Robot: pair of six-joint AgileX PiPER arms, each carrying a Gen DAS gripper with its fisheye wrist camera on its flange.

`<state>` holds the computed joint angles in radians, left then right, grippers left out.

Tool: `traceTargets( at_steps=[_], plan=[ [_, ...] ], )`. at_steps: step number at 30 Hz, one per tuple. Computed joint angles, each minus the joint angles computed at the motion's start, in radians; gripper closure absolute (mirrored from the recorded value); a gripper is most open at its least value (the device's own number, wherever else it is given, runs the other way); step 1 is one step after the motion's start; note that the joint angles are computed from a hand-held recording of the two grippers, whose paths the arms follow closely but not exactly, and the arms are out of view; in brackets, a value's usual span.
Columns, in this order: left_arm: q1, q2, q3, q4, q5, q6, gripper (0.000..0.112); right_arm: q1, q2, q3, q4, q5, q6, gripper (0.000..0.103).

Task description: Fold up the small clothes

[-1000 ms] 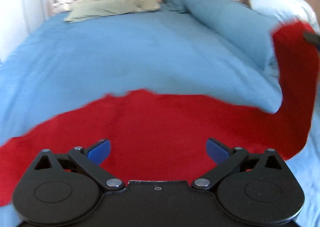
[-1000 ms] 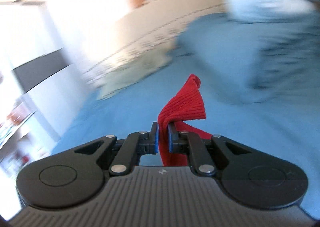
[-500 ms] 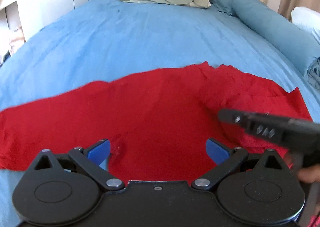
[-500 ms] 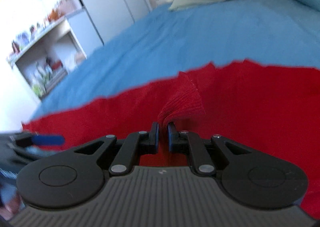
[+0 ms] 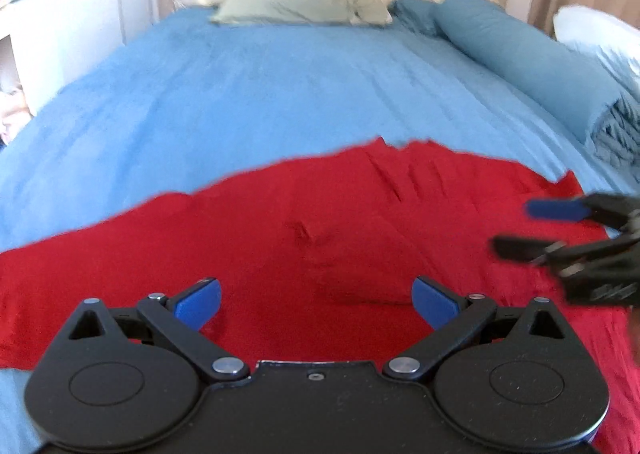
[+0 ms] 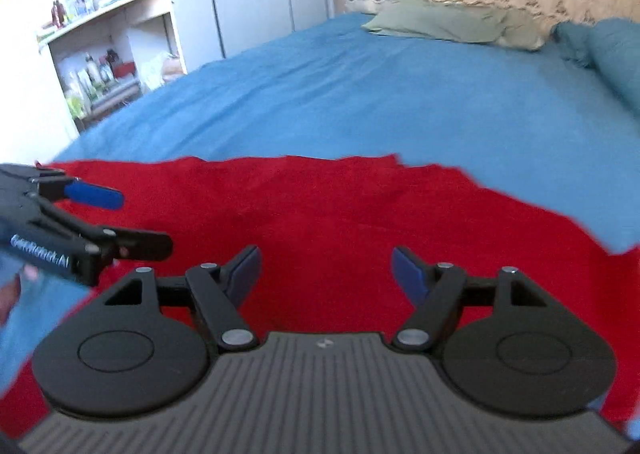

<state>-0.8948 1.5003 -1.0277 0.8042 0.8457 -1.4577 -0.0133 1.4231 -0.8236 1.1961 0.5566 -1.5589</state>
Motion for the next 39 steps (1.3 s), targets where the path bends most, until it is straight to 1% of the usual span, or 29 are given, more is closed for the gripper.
traceTargets(
  at_steps=[2,3,5,7,8,9,10,11,13,14,15,16,17,18,19,20,21,22,24,28,33,34,37,39],
  plan=[
    [0.008,0.035,-0.003,-0.027,-0.044,-0.001,0.009,-0.101,-0.036,0.017,-0.013,0.067,-0.022,0.006],
    [0.014,0.052,0.000,-0.031,-0.071,-0.022,0.009,-0.155,-0.051,0.032,-0.009,0.108,-0.044,0.005],
    [0.025,0.080,0.012,-0.031,-0.134,-0.113,0.012,-0.246,-0.069,0.062,0.002,0.176,-0.088,0.005],
    [0.042,0.097,0.036,-0.019,-0.210,-0.239,0.021,-0.318,-0.089,0.107,0.022,0.213,-0.148,0.005],
    [0.034,0.107,0.041,0.017,-0.215,-0.329,0.022,-0.346,-0.095,0.122,0.028,0.227,-0.170,0.005],
    [0.015,0.116,0.036,0.064,-0.193,-0.399,0.022,-0.375,-0.098,0.138,0.034,0.244,-0.194,0.005],
    [-0.004,0.128,0.027,0.108,-0.174,-0.451,0.025,-0.397,-0.101,0.148,0.036,0.258,-0.209,0.005],
    [-0.010,0.143,0.013,0.128,-0.169,-0.469,0.027,-0.408,-0.100,0.158,0.044,0.264,-0.222,0.005],
    [-0.008,0.168,-0.009,0.153,-0.170,-0.508,0.037,-0.429,-0.090,0.167,0.049,0.277,-0.247,0.005],
    [0.000,0.178,-0.015,0.162,-0.177,-0.531,0.039,-0.426,-0.087,0.174,0.054,0.267,-0.257,0.005],
    [0.009,0.185,-0.016,0.168,-0.182,-0.553,0.045,-0.419,-0.086,0.179,0.061,0.252,-0.265,0.005],
    [0.021,0.198,-0.026,0.169,-0.184,-0.572,0.053,-0.425,-0.081,0.183,0.066,0.248,-0.276,0.005],
    [0.031,0.210,-0.036,0.173,-0.177,-0.592,0.057,-0.417,-0.078,0.183,0.072,0.238,-0.274,0.006],
    [0.039,0.221,-0.055,0.162,-0.164,-0.588,0.063,-0.417,-0.074,0.184,0.076,0.236,-0.273,0.006],
    [0.041,0.239,-0.082,0.140,-0.131,-0.566,0.073,-0.431,-0.067,0.184,0.080,0.244,-0.281,0.005],
    [0.037,0.253,-0.110,0.116,-0.093,-0.532,0.080,-0.439,-0.061,0.184,0.081,0.246,-0.285,0.005],
    [0.033,0.268,-0.141,0.093,-0.049,-0.489,0.097,-0.446,-0.057,0.186,0.086,0.244,-0.293,0.006],
    [0.030,0.283,-0.167,0.079,-0.018,-0.450,0.108,-0.455,-0.053,0.191,0.096,0.240,-0.308,0.005],
    [0.021,0.284,-0.173,0.090,-0.012,-0.447,0.108,-0.473,-0.039,0.199,0.108,0.226,-0.328,0.005],
    [0.003,0.263,-0.180,0.177,0.048,-0.445,0.108,-0.529,0.009,0.180,0.076,0.242,-0.291,0.006],
    [-0.040,0.200,-0.134,0.305,0.201,-0.456,0.108,-0.588,0.021,0.165,0.063,0.283,-0.295,0.005],
    [-0.040,0.188,-0.110,0.314,0.208,-0.463,0.108,-0.590,0.023,0.162,0.058,0.283,-0.292,0.005],
    [-0.016,0.173,-0.046,0.298,0.164,-0.479,0.108,-0.582,0.027,0.157,0.049,0.270,-0.278,0.006],
    [-0.004,0.195,-0.028,0.296,0.148,-0.492,0.108,-0.571,0.021,0.157,0.049,0.258,-0.270,0.005]
  ],
)
